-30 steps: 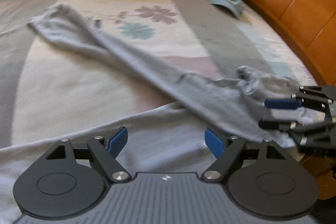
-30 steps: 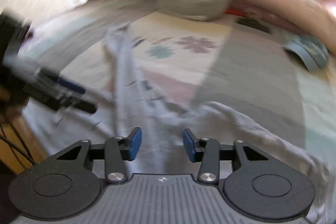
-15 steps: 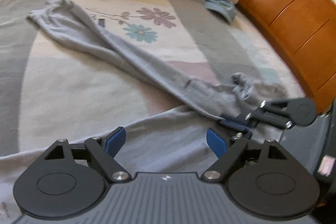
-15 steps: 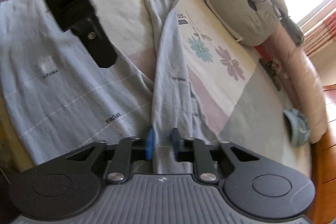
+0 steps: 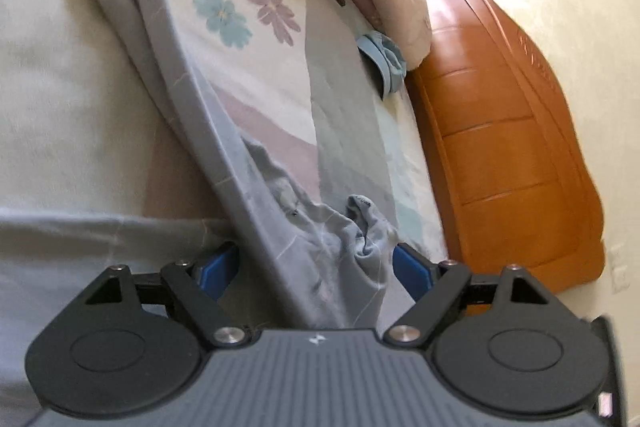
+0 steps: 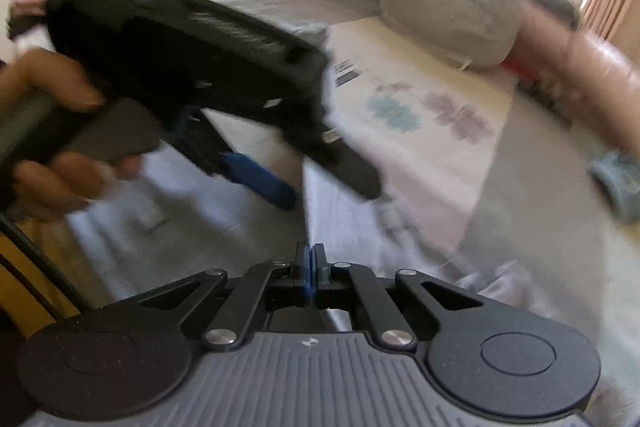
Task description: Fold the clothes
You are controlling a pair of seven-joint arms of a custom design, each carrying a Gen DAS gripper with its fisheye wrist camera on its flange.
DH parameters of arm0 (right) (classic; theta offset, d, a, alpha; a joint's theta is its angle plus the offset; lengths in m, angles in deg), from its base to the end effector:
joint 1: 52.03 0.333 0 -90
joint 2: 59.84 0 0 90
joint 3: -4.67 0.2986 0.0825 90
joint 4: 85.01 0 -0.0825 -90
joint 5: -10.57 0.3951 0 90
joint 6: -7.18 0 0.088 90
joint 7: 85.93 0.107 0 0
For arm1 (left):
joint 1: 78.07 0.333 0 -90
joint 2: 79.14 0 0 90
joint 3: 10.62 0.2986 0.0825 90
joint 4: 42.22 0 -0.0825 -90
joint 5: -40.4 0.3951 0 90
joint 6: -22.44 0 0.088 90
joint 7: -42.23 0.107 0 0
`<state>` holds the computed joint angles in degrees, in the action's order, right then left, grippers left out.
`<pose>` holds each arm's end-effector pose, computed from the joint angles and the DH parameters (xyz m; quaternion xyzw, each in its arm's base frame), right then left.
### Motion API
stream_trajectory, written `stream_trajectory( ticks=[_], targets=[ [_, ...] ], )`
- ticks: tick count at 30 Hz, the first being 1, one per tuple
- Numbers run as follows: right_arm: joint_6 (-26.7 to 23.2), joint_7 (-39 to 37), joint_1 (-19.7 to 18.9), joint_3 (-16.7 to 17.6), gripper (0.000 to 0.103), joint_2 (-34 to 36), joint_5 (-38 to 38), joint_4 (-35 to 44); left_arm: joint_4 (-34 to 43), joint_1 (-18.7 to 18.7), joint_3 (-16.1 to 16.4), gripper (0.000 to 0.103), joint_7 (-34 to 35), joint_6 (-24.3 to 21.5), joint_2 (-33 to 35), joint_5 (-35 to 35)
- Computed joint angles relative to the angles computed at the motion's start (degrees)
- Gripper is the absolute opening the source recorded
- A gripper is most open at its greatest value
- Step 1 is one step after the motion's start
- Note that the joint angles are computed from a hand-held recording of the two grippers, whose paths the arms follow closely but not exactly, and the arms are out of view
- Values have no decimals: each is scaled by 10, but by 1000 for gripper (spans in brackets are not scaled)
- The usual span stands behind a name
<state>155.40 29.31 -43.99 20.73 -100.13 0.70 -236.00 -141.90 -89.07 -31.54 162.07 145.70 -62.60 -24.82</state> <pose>0.3692 0.1750 0.5087 -0.6951 0.6334 -0.2545 0.2256 0.5547 -0.3665 0.4366 0.4616 -0.7226 0.3911 0.3344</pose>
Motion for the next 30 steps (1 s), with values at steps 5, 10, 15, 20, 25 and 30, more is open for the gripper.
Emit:
stream_trajectory(
  ticks=[5, 10, 15, 20, 25, 30],
  targets=[
    [48, -95, 77, -91, 2, -13, 101, -42, -33, -12, -6, 83, 12, 55, -16, -27],
    [63, -179, 109, -140, 8, -47, 179, -72, -48, -22, -6, 84, 22, 100, -23, -55],
    [58, -193, 68, -125, 10, -104, 211, -104, -57, -30, -7, 83, 40, 142, -27, -77],
    [48, -153, 17, -99, 15, -168, 224, -145, -65, -46, -2, 28, 22, 188, -32, -36],
    [23, -96, -16, -79, 19, -226, 219, -178, -37, -56, 2, 2, -56, 197, -26, 113],
    [-11, -76, -21, -77, 20, -279, 200, -201, -44, -44, -14, 2, 1, 208, -66, 87]
  ],
)
